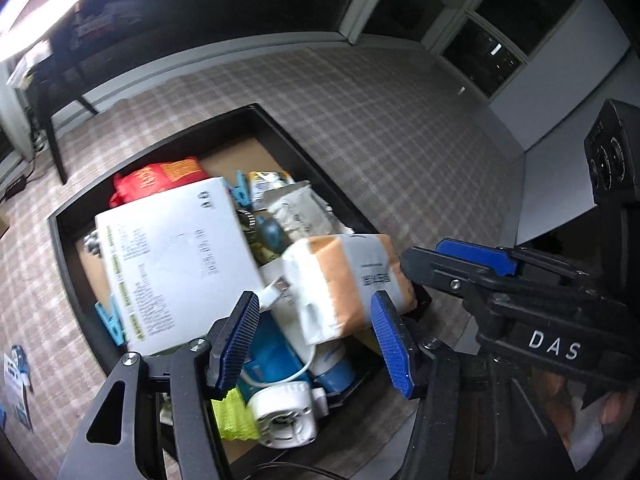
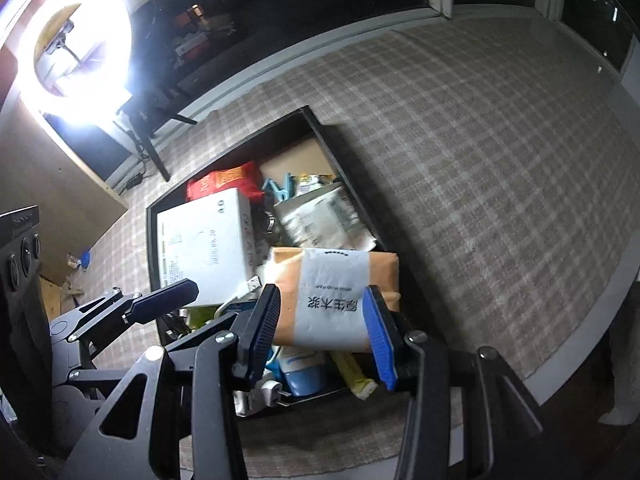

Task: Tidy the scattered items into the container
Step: 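Move both open grippers back to the floor items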

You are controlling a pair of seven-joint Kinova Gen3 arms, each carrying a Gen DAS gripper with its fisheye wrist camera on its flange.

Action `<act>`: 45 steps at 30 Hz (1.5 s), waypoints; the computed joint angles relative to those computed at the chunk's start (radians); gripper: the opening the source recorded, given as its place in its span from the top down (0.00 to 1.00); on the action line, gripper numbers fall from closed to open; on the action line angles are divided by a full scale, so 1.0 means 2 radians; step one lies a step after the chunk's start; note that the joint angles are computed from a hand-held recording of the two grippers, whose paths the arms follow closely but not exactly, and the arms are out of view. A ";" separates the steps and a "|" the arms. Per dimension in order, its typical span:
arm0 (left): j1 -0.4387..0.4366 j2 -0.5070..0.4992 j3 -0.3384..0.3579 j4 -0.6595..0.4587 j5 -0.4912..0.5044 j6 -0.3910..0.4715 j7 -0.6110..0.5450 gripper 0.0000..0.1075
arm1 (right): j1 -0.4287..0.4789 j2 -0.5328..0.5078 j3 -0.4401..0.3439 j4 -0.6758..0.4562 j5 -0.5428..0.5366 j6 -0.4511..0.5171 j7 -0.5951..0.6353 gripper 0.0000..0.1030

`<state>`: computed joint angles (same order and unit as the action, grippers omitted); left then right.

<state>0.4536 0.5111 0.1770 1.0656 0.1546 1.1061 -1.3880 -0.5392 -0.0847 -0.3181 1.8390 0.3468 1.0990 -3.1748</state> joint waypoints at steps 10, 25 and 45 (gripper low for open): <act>-0.041 -0.081 -0.020 0.129 -0.016 -0.051 0.007 0.49 | 0.154 0.067 -0.187 -0.057 0.035 -0.013 0.019 0.59; -0.169 -0.180 -0.062 0.298 -0.042 -0.094 -0.028 0.48 | -0.027 0.255 -0.080 -0.263 0.084 0.006 0.113 0.59; -0.307 -0.154 -0.093 0.360 -0.022 -0.146 -0.271 0.43 | -0.184 0.542 0.244 -0.721 -0.193 0.132 0.302 0.59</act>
<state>-0.1607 0.2031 -0.0084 1.7862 0.1110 0.8148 -1.9310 -0.9074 0.9992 0.1699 0.3972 -0.0393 1.3635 -2.5706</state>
